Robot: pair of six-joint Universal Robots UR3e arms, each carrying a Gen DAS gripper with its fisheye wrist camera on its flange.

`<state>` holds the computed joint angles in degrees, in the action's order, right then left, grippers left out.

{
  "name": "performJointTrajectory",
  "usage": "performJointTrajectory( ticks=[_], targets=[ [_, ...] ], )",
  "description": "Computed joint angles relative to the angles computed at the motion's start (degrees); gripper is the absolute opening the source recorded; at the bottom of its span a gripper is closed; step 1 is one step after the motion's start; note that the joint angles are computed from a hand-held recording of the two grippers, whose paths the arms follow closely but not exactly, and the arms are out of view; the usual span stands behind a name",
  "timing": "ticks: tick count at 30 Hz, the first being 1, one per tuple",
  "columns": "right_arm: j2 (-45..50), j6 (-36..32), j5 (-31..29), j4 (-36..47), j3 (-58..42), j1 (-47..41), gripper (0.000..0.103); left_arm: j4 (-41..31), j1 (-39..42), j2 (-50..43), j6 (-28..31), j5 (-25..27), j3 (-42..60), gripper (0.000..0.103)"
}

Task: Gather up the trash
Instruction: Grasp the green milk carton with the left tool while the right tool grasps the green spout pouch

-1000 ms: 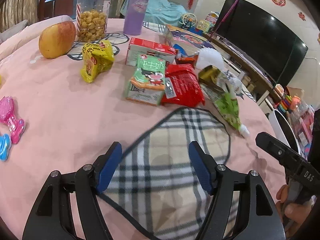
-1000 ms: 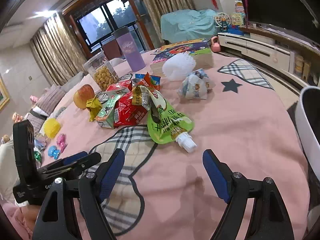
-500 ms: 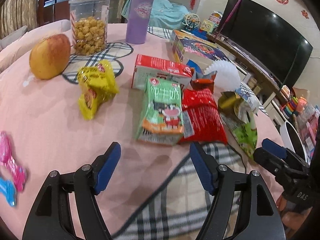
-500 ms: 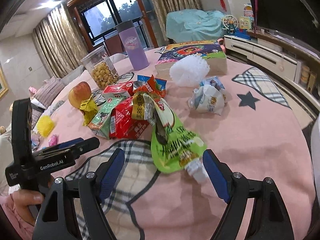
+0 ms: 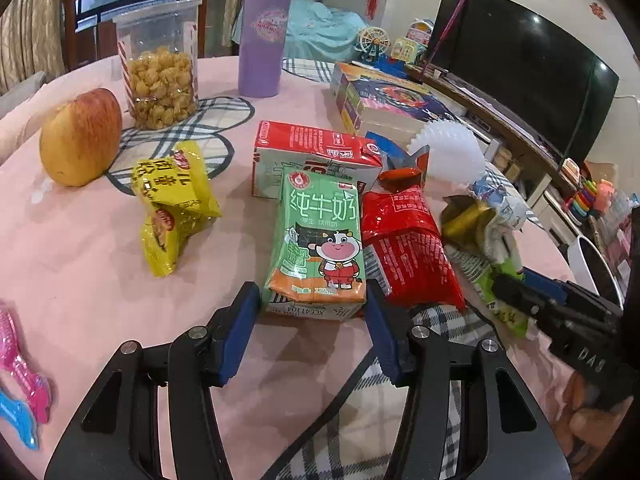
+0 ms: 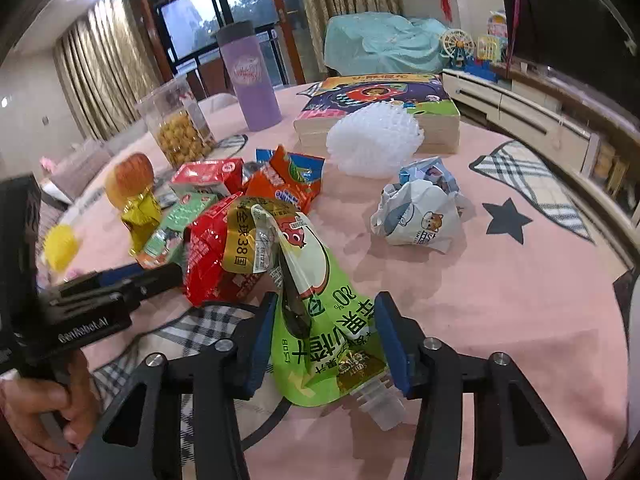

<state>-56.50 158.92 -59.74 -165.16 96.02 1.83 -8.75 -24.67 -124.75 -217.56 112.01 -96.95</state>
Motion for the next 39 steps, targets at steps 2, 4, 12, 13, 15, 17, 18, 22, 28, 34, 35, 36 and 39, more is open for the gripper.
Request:
performJointTrajectory(
  ticks=[2, 4, 12, 13, 15, 17, 18, 22, 28, 34, 35, 36, 39],
  targets=[
    [-1.97, -0.75, 1.38, 0.36, 1.83, -0.83, 0.029, 1.03, -0.67, 1.06, -0.76, 0.56, -1.88, 0.053],
    [-3.65, -0.95, 2.01, -0.15, 3.65, -1.33, 0.026, 2.22, -1.26, 2.16, -1.68, 0.93, -3.94, 0.052],
    [-6.9, -2.15, 5.65, 3.23, 7.16, -4.19, 0.025, 6.98, -6.07, 6.75, -6.67, 2.44, -12.32, 0.052],
    [-7.42, -2.41, 5.9, 3.4, 7.68, -4.35, 0.025, 7.09, -6.48, 6.94, -7.06, 2.49, -12.66, 0.052],
    [-8.61, -2.77, 6.21, 3.02, 9.11, -4.61, 0.025, 7.58, -7.73, 7.58, -8.0, 2.95, -13.73, 0.052],
    [-9.9, -3.01, 7.65, 3.98, 10.39, -5.43, 0.025, 7.66, -8.77, 7.88, -8.58, 3.55, -14.02, 0.052],
    [-10.33, -3.01, 8.24, 4.36, 10.82, -5.83, 0.025, 7.92, -9.36, 8.12, -8.67, 3.75, -14.18, 0.052],
    [-13.72, -3.62, 10.84, 5.54, 14.36, -8.85, 0.024, 7.36, -11.16, 8.17, -8.47, 4.44, -12.51, 0.052],
    [-19.4, -4.95, 13.27, 5.7, 20.33, -14.46, 0.024, 5.27, -14.09, 4.66, -5.9, 4.31, -4.53, 0.052],
    [-24.05, -7.27, 15.26, 7.3, 24.75, -20.45, 0.024, 2.45, -16.27, -1.04, -3.29, 2.97, 5.44, 0.05],
    [-24.81, -7.66, 15.55, 7.52, 25.45, -21.35, 0.024, 1.59, -16.56, -2.0, -2.74, 2.83, 7.2, 0.05],
    [-25.28, -8.0, 15.68, 7.64, 25.93, -22.01, 0.024, 0.51, -16.8, -2.99, -2.16, 2.82, 9.11, 0.05],
    [-26.56, -9.11, 16.13, 8.91, 26.95, -23.95, 0.024, -2.79, -17.29, -5.51, -0.75, 2.23, 13.66, 0.05]
  ],
)
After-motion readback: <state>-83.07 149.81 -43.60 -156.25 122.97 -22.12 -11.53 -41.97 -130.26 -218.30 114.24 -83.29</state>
